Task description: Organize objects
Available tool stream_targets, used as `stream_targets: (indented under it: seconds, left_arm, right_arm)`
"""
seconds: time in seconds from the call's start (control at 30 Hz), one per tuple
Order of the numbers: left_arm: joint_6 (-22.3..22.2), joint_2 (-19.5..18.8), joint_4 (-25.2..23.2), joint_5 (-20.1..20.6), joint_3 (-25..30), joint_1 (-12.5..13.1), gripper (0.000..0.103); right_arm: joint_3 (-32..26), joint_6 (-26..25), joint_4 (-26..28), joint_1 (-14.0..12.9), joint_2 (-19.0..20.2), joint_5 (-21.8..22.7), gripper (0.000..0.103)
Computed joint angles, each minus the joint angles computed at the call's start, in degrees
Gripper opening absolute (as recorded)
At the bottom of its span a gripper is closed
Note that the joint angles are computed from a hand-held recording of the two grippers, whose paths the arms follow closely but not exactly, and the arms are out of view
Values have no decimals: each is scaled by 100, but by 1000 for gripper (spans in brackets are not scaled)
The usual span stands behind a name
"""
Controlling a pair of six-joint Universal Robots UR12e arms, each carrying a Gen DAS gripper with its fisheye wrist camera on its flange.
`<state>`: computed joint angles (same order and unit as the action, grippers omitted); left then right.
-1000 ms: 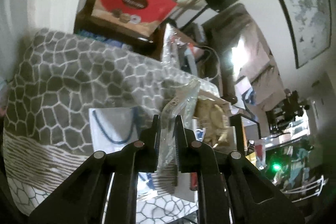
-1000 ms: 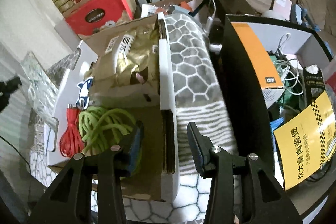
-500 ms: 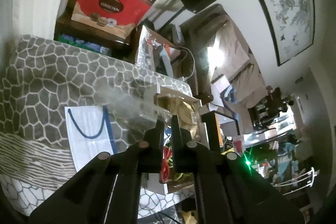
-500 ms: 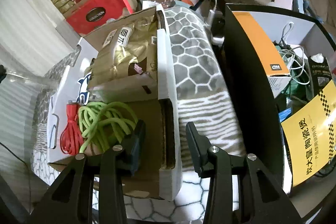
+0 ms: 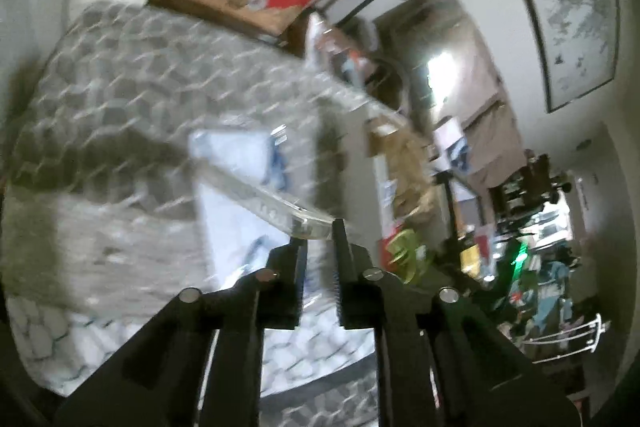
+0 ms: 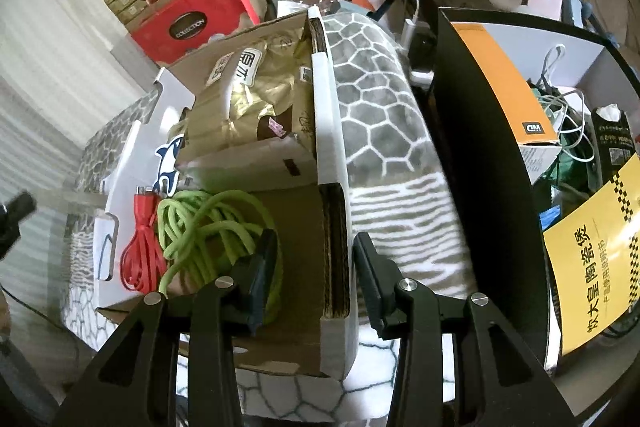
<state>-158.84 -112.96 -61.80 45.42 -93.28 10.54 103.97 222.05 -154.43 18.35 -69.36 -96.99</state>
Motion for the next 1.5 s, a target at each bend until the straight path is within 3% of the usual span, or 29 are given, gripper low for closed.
stream_targets:
  seconds: [0.33,0.43,0.5,0.6,0.73,0.8,0.93,1.0,1.1,1.2,1.37,1.5]
  left_arm:
    - [-42,-228,-187,1138,-3,13,14]
    - [-116,-194,191,1427,-82,-26,31]
    - [-123,-152,413,1468,-135,-19,51]
    - [-141,-99,790,1802,-182,-79,53]
    - [-51,-178,989,2232,-119,-193,51]
    - [38,-235,1027,2502,-71,-274,34]
    - [306,-281,1362,3064,-121,-448,27]
    - [433,-264,1637,3318,-198,-526,13]
    - [421,-258,1673,3219,-214,-508,7]
    - [278,-254,1407,2829,-155,-411,7]
    - [62,-296,558,1931,114,-150,7]
    - [-125,-221,551,1593,132,-20,7]
  right_arm:
    - [-3,42,-8,11,10,-28,41]
    - [-3,39,-7,11,9,-33,41]
    - [-3,33,1,10,7,-42,41]
    - [-9,36,15,7,4,-50,42]
    - [2,44,-19,5,6,-39,42]
    - [25,59,-60,-2,0,-24,42]
    - [42,69,-105,-14,3,8,42]
    - [50,82,-123,-14,5,16,42]
    - [44,79,-115,-14,12,11,42]
    - [53,85,-117,-17,9,18,42]
    - [72,81,-142,-11,5,16,42]
    - [78,91,-159,-11,7,19,42]
